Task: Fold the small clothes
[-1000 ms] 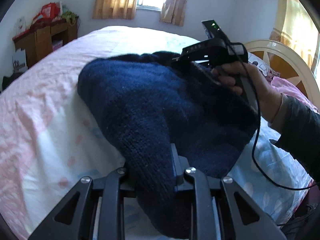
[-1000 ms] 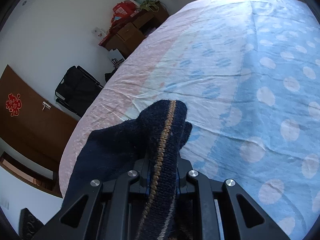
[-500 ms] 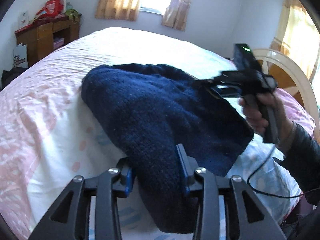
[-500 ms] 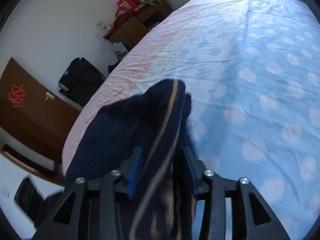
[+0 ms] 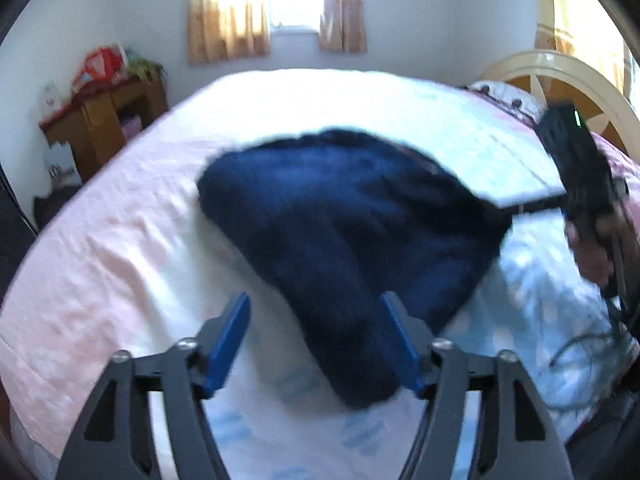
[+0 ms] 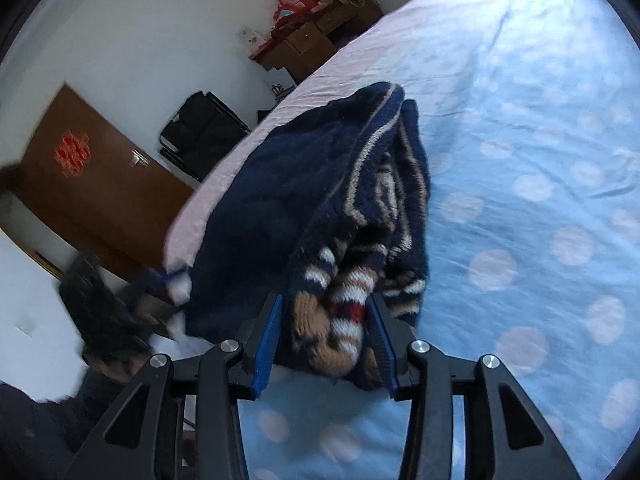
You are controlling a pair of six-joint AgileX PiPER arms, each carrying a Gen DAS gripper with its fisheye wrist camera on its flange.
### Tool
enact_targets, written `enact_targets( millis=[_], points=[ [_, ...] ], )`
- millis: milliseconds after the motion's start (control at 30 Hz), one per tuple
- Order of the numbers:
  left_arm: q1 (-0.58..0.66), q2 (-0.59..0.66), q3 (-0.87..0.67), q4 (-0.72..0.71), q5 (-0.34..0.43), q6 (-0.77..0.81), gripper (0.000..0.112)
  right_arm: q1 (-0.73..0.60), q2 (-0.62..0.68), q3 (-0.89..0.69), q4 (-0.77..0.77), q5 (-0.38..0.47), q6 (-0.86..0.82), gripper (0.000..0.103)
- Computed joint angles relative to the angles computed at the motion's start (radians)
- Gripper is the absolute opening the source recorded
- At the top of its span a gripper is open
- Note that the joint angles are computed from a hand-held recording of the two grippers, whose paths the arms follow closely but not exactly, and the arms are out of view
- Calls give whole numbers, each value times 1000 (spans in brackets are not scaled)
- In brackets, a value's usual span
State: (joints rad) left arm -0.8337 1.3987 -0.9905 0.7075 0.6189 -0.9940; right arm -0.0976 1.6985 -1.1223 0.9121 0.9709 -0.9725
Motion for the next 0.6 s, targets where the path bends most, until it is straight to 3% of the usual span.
enact_targets(
  millis=[33, 100, 200, 300, 400, 467, 533, 600],
  points=[
    [11, 12, -18, 38, -6, -25, 87, 17, -6, 9, -47, -43, 39, 21],
    [48, 70, -61, 88, -37, -38, 91, 16, 8, 18, -87, -90, 102, 21],
    [107, 234, -197, 117, 28, -35, 92, 9, 10, 10, -98, -99, 139, 21],
    [198, 318, -269, -12, -13, 61, 102, 47, -62, 3, -149, -128, 181, 23],
    [229, 336, -273, -141, -32, 165, 102, 86, -131, -19, -116, -164, 174, 29],
    [210, 337, -256, -90, -29, 120, 103, 107, -101, -81, -37, -149, 126, 43],
    [227, 326, -221, -92, -81, 105, 103, 129, -17, -174, 32, -103, 100, 46],
    [264, 315, -200, -187, -145, 175, 103, 160, 109, -306, 12, -65, 171, 46]
  ],
)
